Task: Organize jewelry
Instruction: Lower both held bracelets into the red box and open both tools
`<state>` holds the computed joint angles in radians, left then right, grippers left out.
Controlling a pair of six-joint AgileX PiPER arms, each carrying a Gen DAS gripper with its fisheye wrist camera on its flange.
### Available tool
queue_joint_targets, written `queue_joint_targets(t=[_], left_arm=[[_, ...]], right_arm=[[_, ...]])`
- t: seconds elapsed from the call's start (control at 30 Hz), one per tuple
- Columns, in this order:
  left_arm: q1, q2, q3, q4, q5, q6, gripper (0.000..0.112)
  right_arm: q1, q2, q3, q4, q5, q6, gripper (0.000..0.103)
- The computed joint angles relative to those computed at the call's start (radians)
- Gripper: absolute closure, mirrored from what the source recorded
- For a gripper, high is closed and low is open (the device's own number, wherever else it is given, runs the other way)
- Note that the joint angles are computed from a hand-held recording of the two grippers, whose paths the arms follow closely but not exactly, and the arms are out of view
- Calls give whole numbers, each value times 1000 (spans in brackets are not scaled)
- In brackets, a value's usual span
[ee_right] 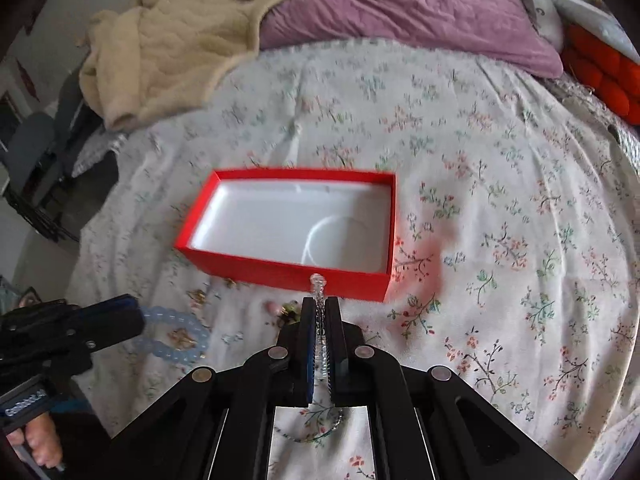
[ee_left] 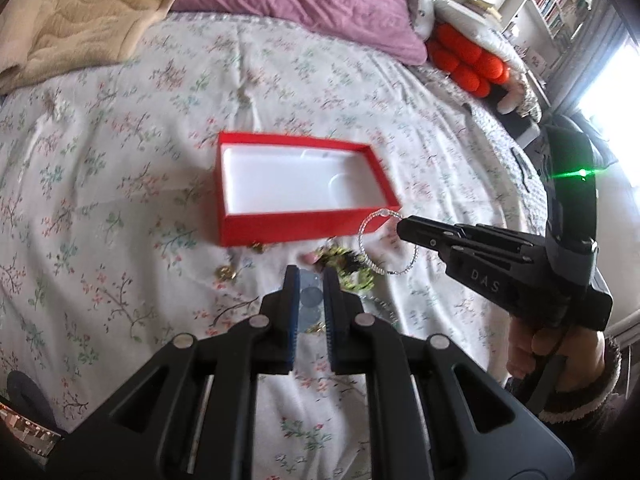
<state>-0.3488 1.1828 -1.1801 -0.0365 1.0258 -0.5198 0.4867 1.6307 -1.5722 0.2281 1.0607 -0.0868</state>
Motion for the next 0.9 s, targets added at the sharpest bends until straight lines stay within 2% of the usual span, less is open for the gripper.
queue_joint_targets(t=[0.27,0.57,0.63,0.77,0.9], left_arm=[[21,56,-80,-10,-70,9,99],[117,155,-121,-156,-223,86,99],[135,184,-113,-153,-256,85,99],[156,234,-115,-110,-249,52,99],[146,267,-123,9,-209,-25,99]], right_arm=[[-27,-19,-52,62,-3,7,99],[-45,43,-145,89,-21,50,99],[-48,64,-167,93,-25,59,99],[-43,107,-204,99,-32,71,99],[-28,151,-233,106,-25,76,99]])
